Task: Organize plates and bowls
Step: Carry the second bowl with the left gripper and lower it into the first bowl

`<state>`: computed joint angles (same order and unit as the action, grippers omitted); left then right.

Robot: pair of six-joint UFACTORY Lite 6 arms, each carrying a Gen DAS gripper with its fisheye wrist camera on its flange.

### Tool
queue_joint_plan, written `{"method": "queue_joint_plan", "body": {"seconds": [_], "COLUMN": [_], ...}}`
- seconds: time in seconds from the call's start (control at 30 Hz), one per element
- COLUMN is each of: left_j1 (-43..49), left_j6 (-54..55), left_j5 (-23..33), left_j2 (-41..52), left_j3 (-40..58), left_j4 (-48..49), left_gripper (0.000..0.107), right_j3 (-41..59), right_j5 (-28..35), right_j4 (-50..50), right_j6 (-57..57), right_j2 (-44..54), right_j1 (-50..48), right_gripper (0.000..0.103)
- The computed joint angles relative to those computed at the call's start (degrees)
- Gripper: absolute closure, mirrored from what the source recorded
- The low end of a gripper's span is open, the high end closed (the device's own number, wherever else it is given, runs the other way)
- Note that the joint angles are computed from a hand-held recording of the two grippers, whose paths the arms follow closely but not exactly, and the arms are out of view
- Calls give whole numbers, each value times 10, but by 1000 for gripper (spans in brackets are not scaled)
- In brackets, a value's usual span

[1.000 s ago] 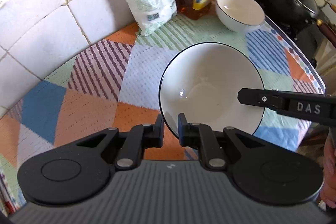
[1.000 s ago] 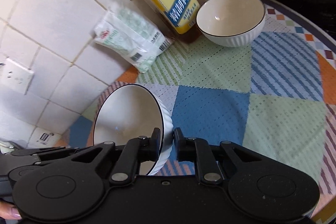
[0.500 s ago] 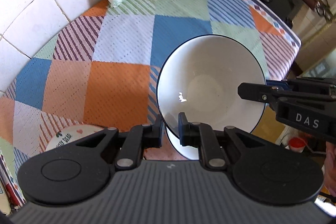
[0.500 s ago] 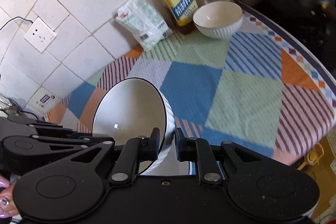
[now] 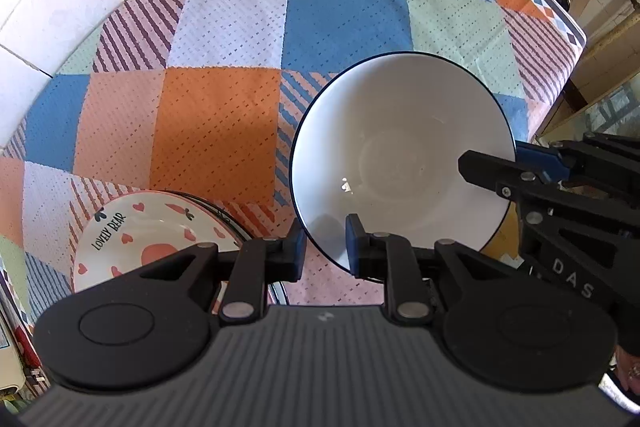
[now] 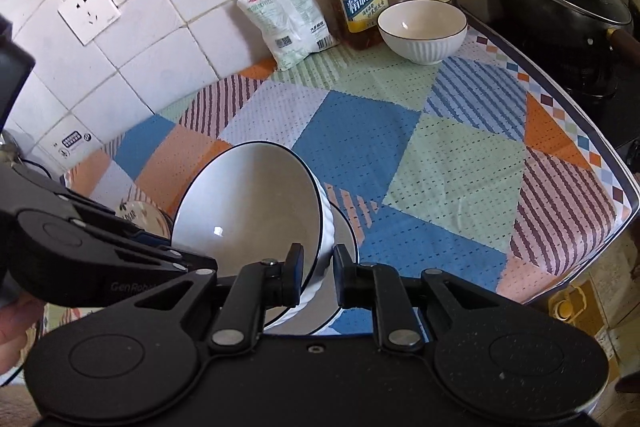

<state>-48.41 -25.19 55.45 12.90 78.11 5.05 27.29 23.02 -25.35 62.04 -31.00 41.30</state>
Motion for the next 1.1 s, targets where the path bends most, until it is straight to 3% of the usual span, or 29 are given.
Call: {"method": "queue_joint_plan", "body": {"seconds": [0.4, 0.63, 0.83, 1.1], "left_j1": [41, 46, 61, 95], "left_j6": [57, 76, 87, 71], "left_j5": [1, 7, 31, 59], "left_j2": [39, 58, 54, 70], "left_j3": [14, 28, 55, 128], "left_j4": [-68, -85, -90, -94], "left_gripper": [88, 87, 78, 75], "right_j3": [40, 84, 53, 4], "right_j5": [42, 110, 85, -40], "right_j4": [-93, -173, -152, -43], "right_j6": [86, 102, 66, -93], "right_j2": [68, 137, 80, -15], "right_j1": [50, 98, 73, -49], "right_gripper": [83, 83, 80, 71]}}
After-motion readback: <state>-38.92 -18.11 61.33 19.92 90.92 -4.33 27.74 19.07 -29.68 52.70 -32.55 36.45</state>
